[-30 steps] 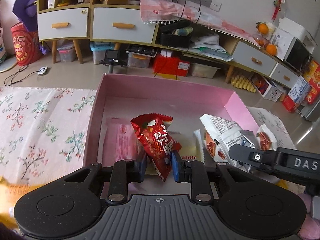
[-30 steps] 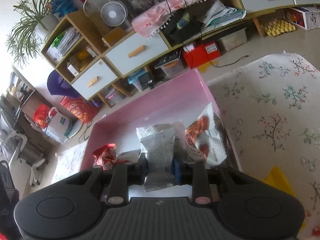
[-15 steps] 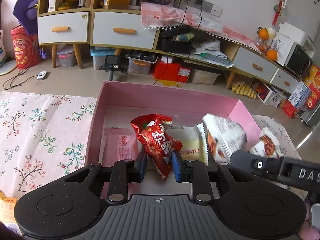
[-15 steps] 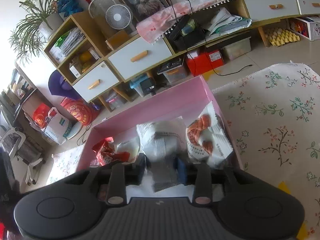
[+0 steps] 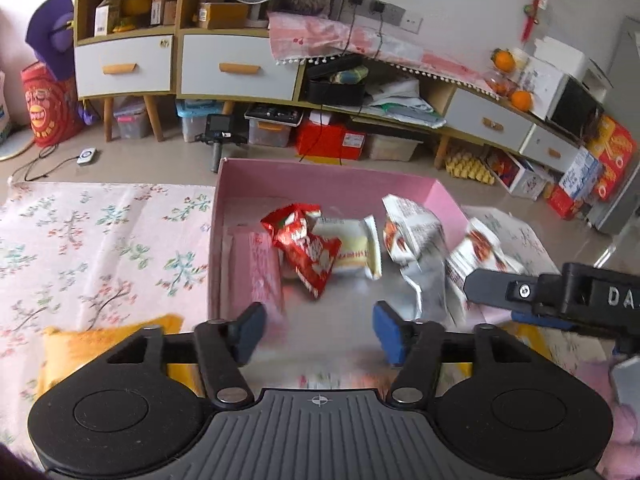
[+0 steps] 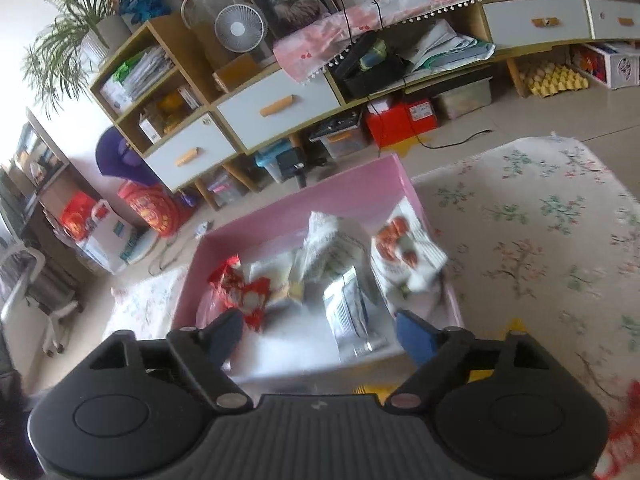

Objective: Organize snacks
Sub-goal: 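Lift both open tools out of the box back over the snacks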

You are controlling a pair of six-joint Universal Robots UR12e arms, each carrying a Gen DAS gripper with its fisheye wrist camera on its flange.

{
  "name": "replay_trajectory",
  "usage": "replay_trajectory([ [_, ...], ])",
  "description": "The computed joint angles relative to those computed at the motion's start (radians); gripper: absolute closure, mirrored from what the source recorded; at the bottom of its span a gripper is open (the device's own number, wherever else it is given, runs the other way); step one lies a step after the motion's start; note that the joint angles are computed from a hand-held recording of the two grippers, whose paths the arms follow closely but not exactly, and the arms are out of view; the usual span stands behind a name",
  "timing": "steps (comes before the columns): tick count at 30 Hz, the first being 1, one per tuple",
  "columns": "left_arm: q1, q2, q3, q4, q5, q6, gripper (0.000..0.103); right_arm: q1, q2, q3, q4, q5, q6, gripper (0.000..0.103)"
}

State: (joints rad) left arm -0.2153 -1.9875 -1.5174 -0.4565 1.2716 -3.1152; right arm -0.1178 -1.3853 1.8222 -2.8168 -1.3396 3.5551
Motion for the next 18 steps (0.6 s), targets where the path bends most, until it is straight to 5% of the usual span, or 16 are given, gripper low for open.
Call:
replay_trajectory([
  [8,0.014,0.103,-0.098,-0.055,0.017,0.13,0.012,0.029,-0.066,0.036,0.047,-0.039,-0.01,0.017],
  [18,0.058,0.187,-0.219,-0.044,0.018,0.159,0.007,0.069,-0.11,0.093,0.044,-0.067,-0.066,0.014],
])
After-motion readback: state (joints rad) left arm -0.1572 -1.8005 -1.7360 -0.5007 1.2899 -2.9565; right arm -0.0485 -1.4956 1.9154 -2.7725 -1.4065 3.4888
